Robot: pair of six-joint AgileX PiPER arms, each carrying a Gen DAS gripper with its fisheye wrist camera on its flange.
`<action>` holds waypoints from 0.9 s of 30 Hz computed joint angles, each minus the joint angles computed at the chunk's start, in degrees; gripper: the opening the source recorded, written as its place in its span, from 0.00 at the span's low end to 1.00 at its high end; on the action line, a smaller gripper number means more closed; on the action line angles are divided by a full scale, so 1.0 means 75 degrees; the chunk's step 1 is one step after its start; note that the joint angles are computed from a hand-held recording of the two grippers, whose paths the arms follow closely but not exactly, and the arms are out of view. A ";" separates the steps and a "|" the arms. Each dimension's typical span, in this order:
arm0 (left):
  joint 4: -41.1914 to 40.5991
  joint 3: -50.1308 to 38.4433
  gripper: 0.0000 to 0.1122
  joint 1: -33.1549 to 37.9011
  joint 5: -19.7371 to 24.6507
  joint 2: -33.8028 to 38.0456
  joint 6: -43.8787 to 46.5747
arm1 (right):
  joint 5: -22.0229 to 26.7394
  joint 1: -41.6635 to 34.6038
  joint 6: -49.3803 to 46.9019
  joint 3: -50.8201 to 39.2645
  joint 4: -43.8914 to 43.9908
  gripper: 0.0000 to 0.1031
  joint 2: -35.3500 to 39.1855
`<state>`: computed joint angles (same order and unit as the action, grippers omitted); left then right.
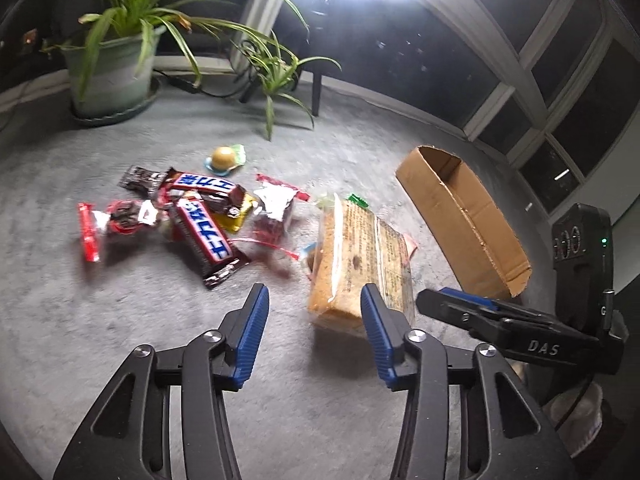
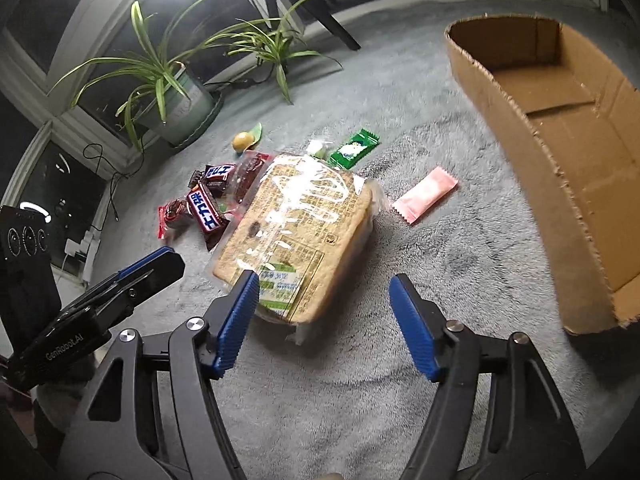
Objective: Organize snacks
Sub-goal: 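Move the right tool to the bagged bread loaf and close on it, then carry the bread loaf with the right tool and lower it into the cardboard box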
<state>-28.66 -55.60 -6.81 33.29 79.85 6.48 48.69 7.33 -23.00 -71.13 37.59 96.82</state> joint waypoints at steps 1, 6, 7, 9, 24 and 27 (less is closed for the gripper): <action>-0.0216 -0.0054 0.38 0.0040 0.0029 0.0097 0.0241 | 0.0039 -0.0018 -0.0025 -0.0066 0.0065 0.67 0.0088; -0.0689 -0.0394 0.34 0.0069 0.0172 0.0635 0.0876 | 0.0080 -0.0091 0.0048 -0.0285 0.0166 0.67 0.0400; -0.0807 -0.0462 0.33 0.0078 0.0211 0.0759 0.1006 | 0.0125 -0.0118 0.0065 -0.0347 0.0214 0.67 0.0489; -0.0880 -0.0547 0.31 0.0059 0.0198 0.0947 0.1165 | 0.0193 -0.0175 0.0033 -0.0428 0.0294 0.67 0.0621; -0.1191 -0.0476 0.26 -0.0148 0.0158 0.1178 0.1634 | 0.0832 -0.0213 -0.0548 -0.0896 0.1026 0.47 0.1207; -0.1018 -0.0406 0.26 -0.0268 0.0102 0.1068 0.1426 | 0.0924 -0.0250 -0.0604 -0.0916 0.1031 0.47 0.1161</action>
<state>-36.30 -58.64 -8.82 34.06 87.86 17.18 55.63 5.46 -27.53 -78.00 45.33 105.53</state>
